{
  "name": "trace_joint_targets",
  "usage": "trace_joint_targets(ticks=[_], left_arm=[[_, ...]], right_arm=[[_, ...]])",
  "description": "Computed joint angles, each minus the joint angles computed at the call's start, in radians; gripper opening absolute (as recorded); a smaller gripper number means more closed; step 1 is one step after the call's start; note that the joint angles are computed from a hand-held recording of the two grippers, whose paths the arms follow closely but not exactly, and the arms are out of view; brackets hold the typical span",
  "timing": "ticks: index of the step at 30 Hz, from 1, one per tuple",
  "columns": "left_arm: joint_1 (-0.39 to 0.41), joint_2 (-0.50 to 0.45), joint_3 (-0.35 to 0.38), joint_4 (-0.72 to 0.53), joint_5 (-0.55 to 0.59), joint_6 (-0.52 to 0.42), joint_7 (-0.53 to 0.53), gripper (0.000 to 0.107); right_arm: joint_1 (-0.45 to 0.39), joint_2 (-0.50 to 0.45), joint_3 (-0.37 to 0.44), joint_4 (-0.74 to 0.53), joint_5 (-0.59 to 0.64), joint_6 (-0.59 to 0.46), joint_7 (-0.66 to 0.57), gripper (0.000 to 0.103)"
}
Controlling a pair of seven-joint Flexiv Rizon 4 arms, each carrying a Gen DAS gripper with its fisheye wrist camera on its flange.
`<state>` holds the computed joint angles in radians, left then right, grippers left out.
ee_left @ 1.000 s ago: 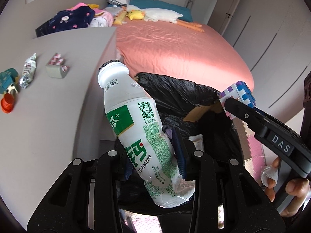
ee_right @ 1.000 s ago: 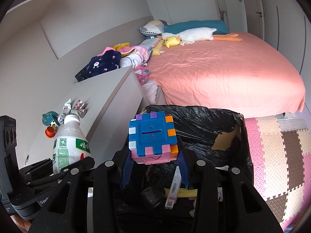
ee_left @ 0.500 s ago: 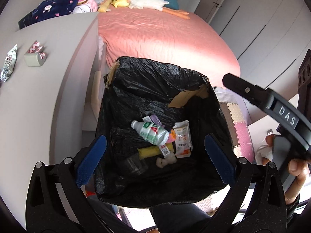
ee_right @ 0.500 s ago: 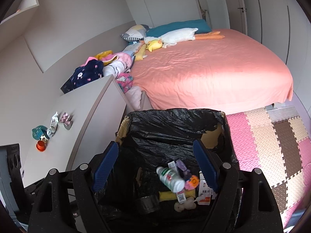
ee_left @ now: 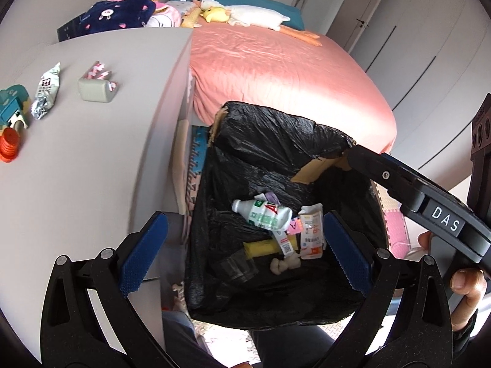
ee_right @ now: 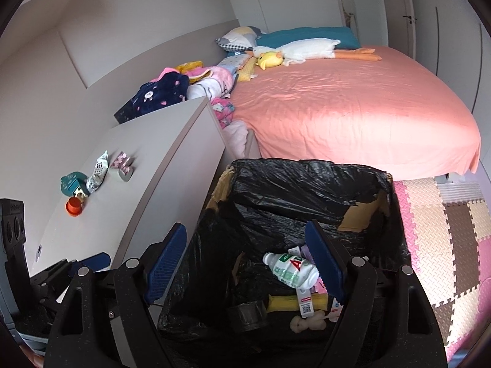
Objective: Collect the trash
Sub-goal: 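Move both grippers back to the remaining items on the desk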
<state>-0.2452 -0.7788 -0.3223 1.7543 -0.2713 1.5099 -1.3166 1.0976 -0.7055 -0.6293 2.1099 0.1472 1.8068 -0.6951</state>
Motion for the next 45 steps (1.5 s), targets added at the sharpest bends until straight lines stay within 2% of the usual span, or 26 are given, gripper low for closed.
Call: trace_joint_targets(ticks=[10, 17, 25, 45], left_arm=[[0.081, 0.023, -0.026, 0.056, 0.001, 0.056, -0.002, 0.098], [0.118, 0.03, -0.017, 0.075, 0.0, 0.079, -0.029, 0.098], [0.127, 0.036, 0.037, 0.078, 0.003, 0.087, -0.065, 0.098], [0.158, 0.012, 0.147, 0.033, -0.001, 0.1, -0.162, 0.098]], right_arm=[[-0.045, -0.029, 0.056, -0.09, -0.05, -0.017, 0.003, 0.08], [-0.086, -0.053, 0.099, -0.169, -0.104, -0.048, 0.003, 0.08], [-0.139, -0.087, 0.148, -0.258, -0.179, -0.081, 0.024, 0.08], [-0.345, -0.194, 0.36, -0.55, -0.414, -0.222, 0.052, 0.08]])
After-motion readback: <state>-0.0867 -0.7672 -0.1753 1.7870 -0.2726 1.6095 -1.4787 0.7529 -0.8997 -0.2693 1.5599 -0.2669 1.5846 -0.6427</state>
